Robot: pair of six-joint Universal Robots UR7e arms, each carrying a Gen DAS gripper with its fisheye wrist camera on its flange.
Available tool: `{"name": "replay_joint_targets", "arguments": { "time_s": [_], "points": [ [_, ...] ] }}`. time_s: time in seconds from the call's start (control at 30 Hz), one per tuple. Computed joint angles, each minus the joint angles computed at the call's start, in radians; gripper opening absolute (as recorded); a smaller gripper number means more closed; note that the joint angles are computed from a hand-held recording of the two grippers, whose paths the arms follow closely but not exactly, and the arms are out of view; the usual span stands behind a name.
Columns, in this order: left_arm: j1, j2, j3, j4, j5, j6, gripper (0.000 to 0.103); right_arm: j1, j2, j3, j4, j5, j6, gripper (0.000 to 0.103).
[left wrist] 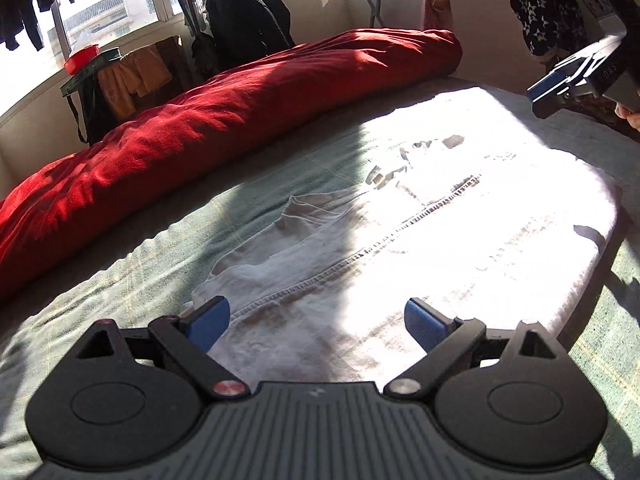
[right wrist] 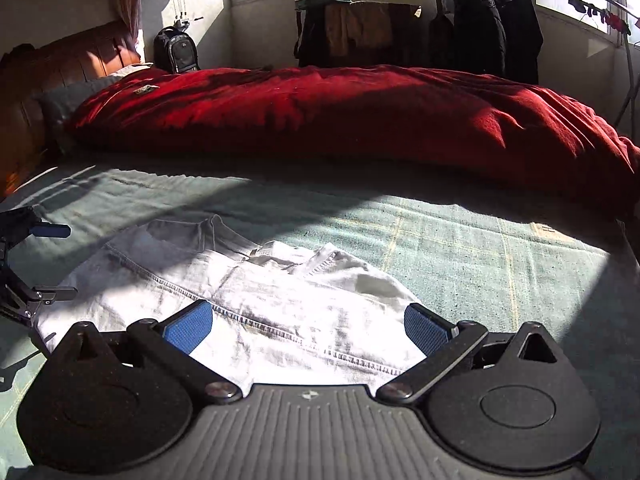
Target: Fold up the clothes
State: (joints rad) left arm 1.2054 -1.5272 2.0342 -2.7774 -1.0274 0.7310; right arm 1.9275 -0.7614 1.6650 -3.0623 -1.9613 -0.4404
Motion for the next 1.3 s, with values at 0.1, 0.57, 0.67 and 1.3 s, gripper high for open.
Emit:
{"name": "replay_joint_targets", "arguments": {
  "time_s": [0.1,0.57,0.67,1.3],
  "points": [
    [0.029,0.007,0.007,0.029,0.006,-0.053,0.095,-0.030,0.009,0.024,0.026,0.023,0.067,0.103],
    [0.086,-0.052,-0.028,0.126,-0.144,-0.277,0.093,-0.041,-0.067,0.235,-0.145,0.001,0.147,0.103],
    [0.086,-0.074,0.006,0.175,-0.107,-0.303,0.093,-0.038,-0.079,0.270,-0.149,0.057,0.162,0.103],
    [0.094,-0.076,0.026,0.209,-0.352,-0.660,0.093,-0.049,0.028,0.214,-0.077,0.522,0.429,0.103]
  ]
}}
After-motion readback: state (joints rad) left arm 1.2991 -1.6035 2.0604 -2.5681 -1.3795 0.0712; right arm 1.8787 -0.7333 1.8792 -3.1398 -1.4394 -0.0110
